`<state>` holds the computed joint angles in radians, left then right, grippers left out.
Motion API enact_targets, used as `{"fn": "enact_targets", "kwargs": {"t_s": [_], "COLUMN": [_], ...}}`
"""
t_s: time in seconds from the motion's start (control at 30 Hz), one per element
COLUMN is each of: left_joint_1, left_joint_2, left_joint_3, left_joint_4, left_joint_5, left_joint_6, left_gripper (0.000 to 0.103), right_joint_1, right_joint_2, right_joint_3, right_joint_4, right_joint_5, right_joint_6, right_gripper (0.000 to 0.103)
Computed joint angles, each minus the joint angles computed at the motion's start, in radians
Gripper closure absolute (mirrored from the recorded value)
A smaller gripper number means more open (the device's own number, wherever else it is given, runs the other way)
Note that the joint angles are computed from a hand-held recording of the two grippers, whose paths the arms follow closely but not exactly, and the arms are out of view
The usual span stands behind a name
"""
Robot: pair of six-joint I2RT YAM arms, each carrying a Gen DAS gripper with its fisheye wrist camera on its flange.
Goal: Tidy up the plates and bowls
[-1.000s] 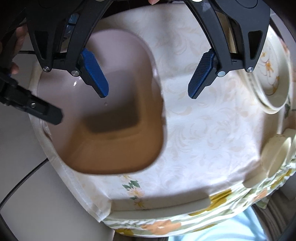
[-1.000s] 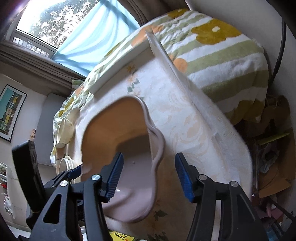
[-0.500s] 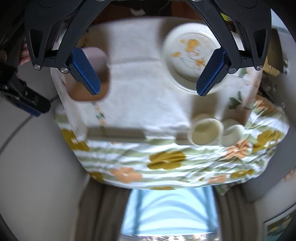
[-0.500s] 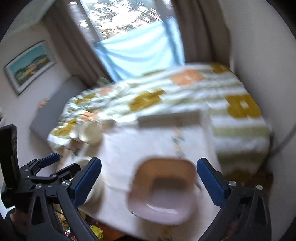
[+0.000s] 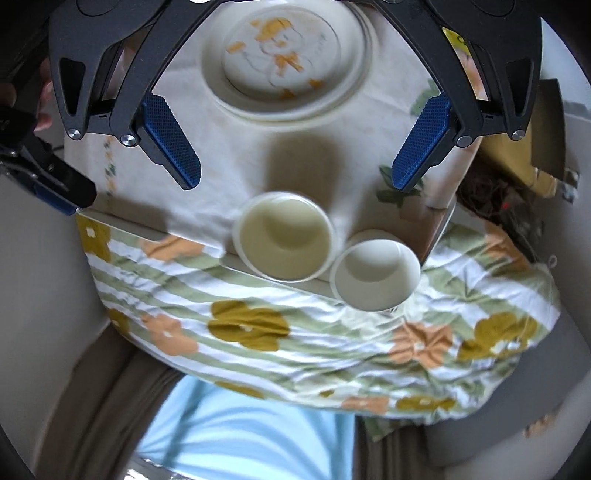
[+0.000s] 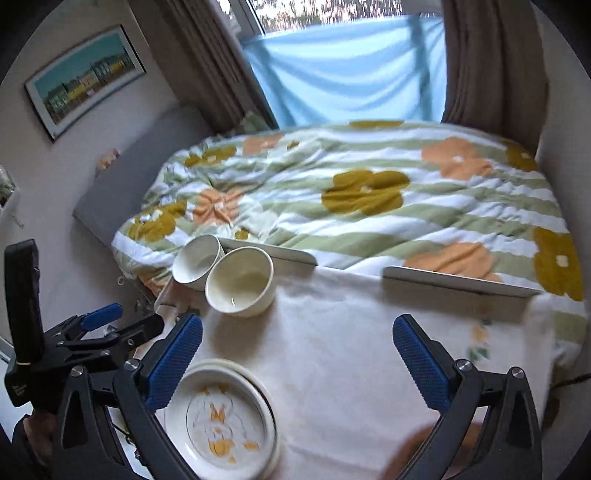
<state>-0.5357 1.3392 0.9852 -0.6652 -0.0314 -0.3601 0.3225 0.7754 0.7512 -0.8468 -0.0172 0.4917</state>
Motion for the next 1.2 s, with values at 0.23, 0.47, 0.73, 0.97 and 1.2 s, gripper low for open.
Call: {"fn": "enact_targets", "kwargs": {"t_s": [0.23,0.47,0.73,0.97,1.2], "left_joint_1": [0.187,0.206,0.213,0.211,0.210], "left_joint_2": [0.348,0.575,0.681,0.708,0.704], "left_joint_3": [0.113,0.228,0.301,0.338,0.336], "left_joint_4": [0.084,0.097,0.107,0.095,0.094], "left_joint_5": [0.164,0.226,0.266,0.284,0.273], "left_joint_6": [0.108,0.169,0.186,0.198,0.213], "left_gripper": [0.027,0.057,0.082,0.085,0.085], "right_joint_1": [0.021,0.022,0.018,0.028,0.036], "right_joint_2": [0.431,0.717,0.855,0.883,0.889], "right_joint_3": [0.043,0.111,0.174,0.191,0.201], "right_joint_4": [0.242,0.323,0.342,0.361,0.360], "right_joint_5": [-0.022,-0.094,-0.128,-0.139,-0.132], "right_joint_6": [0.013,0.016,-0.023,-0.029,-0.008], "right_gripper": [0.011,0.049,0.077,0.088,0.089]}}
